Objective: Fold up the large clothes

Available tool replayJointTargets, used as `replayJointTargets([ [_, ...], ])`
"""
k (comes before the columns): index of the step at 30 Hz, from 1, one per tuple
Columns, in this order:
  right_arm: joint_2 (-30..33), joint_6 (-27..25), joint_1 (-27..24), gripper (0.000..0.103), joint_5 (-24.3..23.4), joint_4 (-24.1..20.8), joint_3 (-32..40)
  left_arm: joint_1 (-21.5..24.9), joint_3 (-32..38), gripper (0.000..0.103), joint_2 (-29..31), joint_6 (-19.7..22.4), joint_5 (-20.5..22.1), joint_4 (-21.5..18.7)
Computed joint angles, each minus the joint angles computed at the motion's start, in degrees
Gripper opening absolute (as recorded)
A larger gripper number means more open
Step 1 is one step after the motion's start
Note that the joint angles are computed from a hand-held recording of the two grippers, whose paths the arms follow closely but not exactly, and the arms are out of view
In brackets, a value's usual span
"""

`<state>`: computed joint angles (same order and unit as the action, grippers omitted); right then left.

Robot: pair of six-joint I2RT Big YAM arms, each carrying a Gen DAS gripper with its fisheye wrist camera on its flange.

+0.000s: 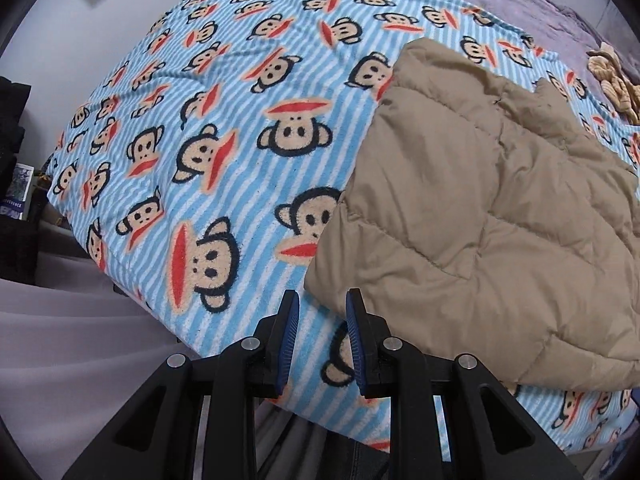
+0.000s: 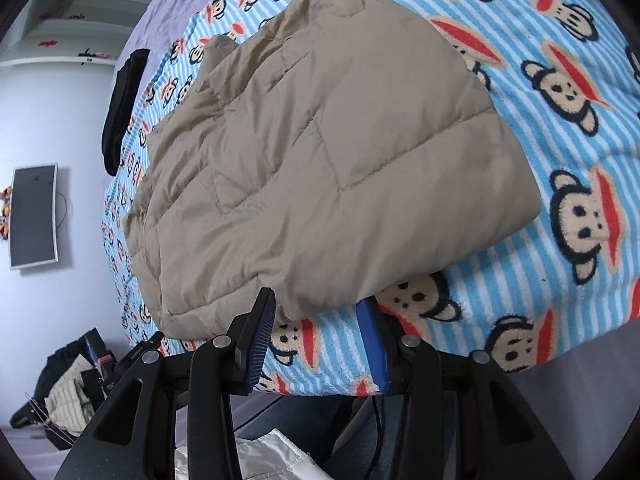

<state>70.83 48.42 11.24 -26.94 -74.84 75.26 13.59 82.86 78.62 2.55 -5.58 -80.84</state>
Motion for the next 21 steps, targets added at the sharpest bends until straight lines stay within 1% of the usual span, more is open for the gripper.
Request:
replayJointTargets([
  [4, 0.14, -1.97, 0.97, 0.047, -0.4, -0.86, 1.44, -0.51, 3.04, 0.026, -0.41, 1.58, 3.14, -2.24],
  [7, 1.13, -3.22, 2.6, 0.047, 1.8, -1.27, 4.42, -1.12, 5.32, 0.026, 0.73, 2.82, 4.67, -3.18],
  [9, 2.26, -3.38, 4.12, 0.047, 3.74, -0.54, 6.75, -1.51, 6.62, 0.026, 1.88, 4.25, 4.78, -3.13],
  [12, 4.95, -2.32, 6.64, 0.048, 5.53, 1.25, 9.48, -1.58, 8.69, 0.026, 3.96, 7.84, 5.32, -4.06],
  [14, 6.79, 0.42, 8.67, 0.048, 6.18, 2.4, 10.65, -1.16, 9.84, 0.027, 5.18, 10.3, 6.36, -4.66],
  [15, 7.33, 1.69, 9.5, 0.048, 6.0, 3.0, 10.96, -0.98, 10.24, 0.034, 5.89, 11.43, 6.48, -4.92],
  [16, 8.02, 2.93, 10.53, 0.048, 5.79, 3.87, 11.25, -0.88, 10.63, 0.079, 6.67, 12.42, 6.27, -5.37],
  [17, 8.79, 4.05, 11.65, 0.048, 6.02, 4.36, 11.69, -0.86, 10.66, 0.103, 7.12, 12.96, 5.51, -5.27],
  [18, 9.41, 4.96, 12.54, 0.048, 6.44, 4.6, 12.08, -0.76, 10.27, 0.103, 6.98, 13.83, 4.98, -3.98],
  [20, 10.47, 6.97, 14.07, 0.049, 7.13, 4.99, 12.44, -0.44, 10.68, 0.103, 7.89, 16.61, 5.09, -4.07],
  [21, 10.91, 7.75, 14.5, 0.049, 7.36, 5.13, 12.48, -0.22, 11.04, 0.103, 8.43, 17.09, 5.29, -4.27],
])
